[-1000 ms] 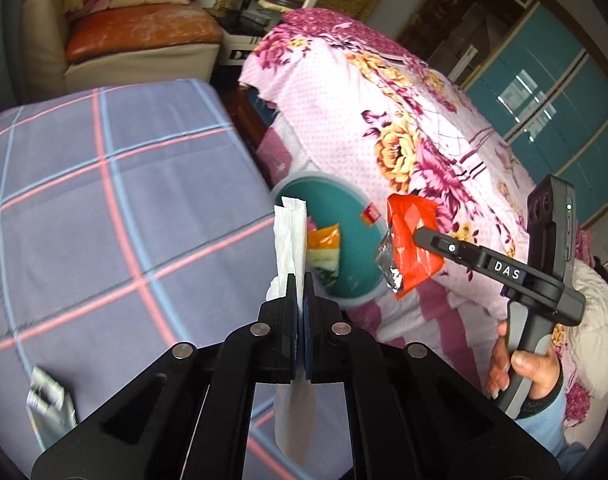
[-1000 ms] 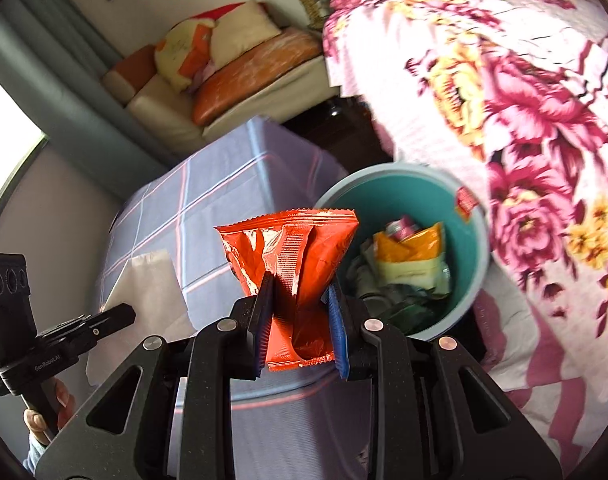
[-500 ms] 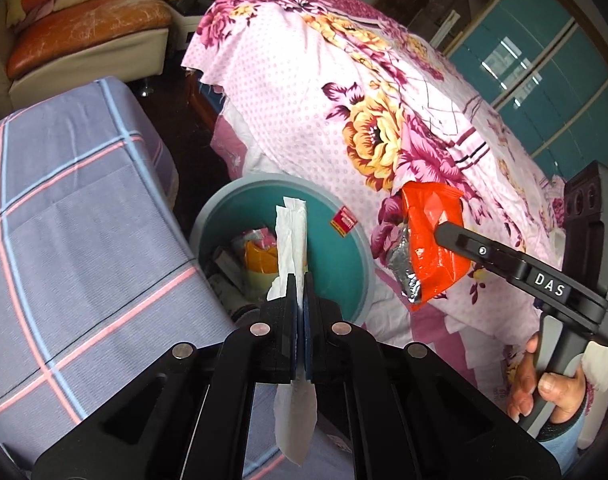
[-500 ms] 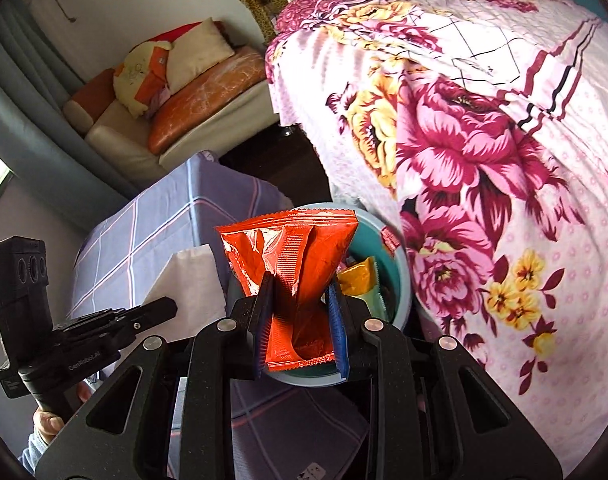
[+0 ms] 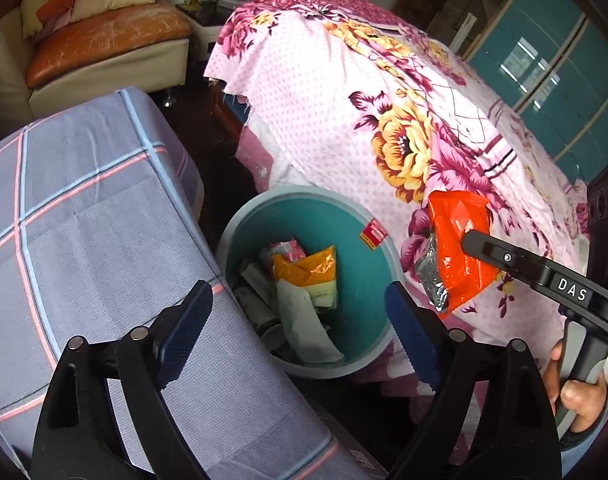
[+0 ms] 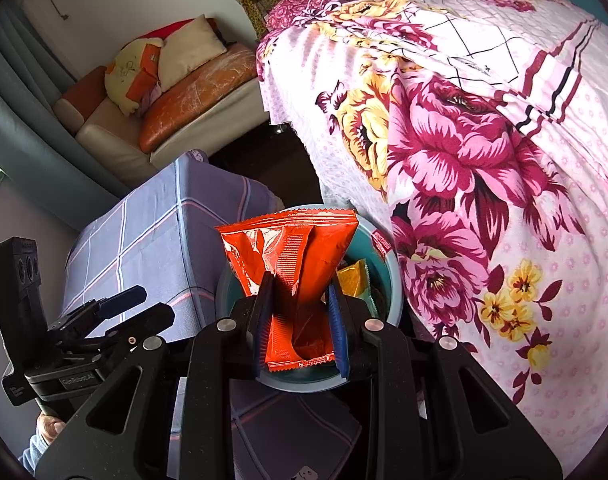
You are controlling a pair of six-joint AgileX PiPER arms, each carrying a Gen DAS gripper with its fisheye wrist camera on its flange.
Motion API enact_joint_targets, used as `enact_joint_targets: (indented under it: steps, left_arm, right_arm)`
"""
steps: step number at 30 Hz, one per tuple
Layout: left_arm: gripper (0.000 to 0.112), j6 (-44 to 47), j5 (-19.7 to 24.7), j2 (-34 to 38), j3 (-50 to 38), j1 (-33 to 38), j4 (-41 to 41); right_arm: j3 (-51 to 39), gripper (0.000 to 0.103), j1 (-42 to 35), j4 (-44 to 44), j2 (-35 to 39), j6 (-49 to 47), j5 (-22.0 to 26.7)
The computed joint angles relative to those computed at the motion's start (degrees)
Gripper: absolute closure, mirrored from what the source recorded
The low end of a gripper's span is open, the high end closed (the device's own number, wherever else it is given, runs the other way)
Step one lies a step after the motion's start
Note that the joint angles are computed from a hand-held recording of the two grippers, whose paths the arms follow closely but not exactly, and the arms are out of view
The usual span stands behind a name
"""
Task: Collect trash
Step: 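Carry the tissue and red wrapper over the teal bin and release both, then move both grippers back to the table toward the remaining wrappers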
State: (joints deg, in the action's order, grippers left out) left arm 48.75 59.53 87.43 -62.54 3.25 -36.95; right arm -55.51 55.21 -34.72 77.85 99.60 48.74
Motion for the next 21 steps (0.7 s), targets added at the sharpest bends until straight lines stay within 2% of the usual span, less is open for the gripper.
enact_joint_targets:
  steps: [9,12,13,16,20,21]
  left_arm:
    - [0.018,1.6,1.4,-0.9,0.6,4.8,1.8]
    - [0.018,2.5,2.2,-1.1,0.7,6.7,2.2]
    - [0.018,2.9,2.5,-1.2,0.8,7.4,2.3]
    - [0.017,4.1,3.6,-1.6,0.7,9.6,2.7]
    - [0.017,6.3,5.1,-1.9,0.4,13.1,2.9]
    - [0.017,6.8,5.8,-1.9,0.1,14.4,2.8]
  right_arm:
    - [-3.2,0.078,-0.2,2.0,3.6,-2.9,-0.5]
    - [-4.4,0.075,-0.5,3.1,5.0,-4.3,-0.9]
    - [-5.0,0.073,-0.4,3.5,5.7,-4.8,-0.9]
    - [-6.4,0.042,-0.2,3.8,7.1,-5.2,-1.3]
    - [-9.1,0.029,0.1,4.8,9.0,-6.4,-1.0]
    - [-10.0,0.029,0.5,5.0,9.7,-6.5,-0.5]
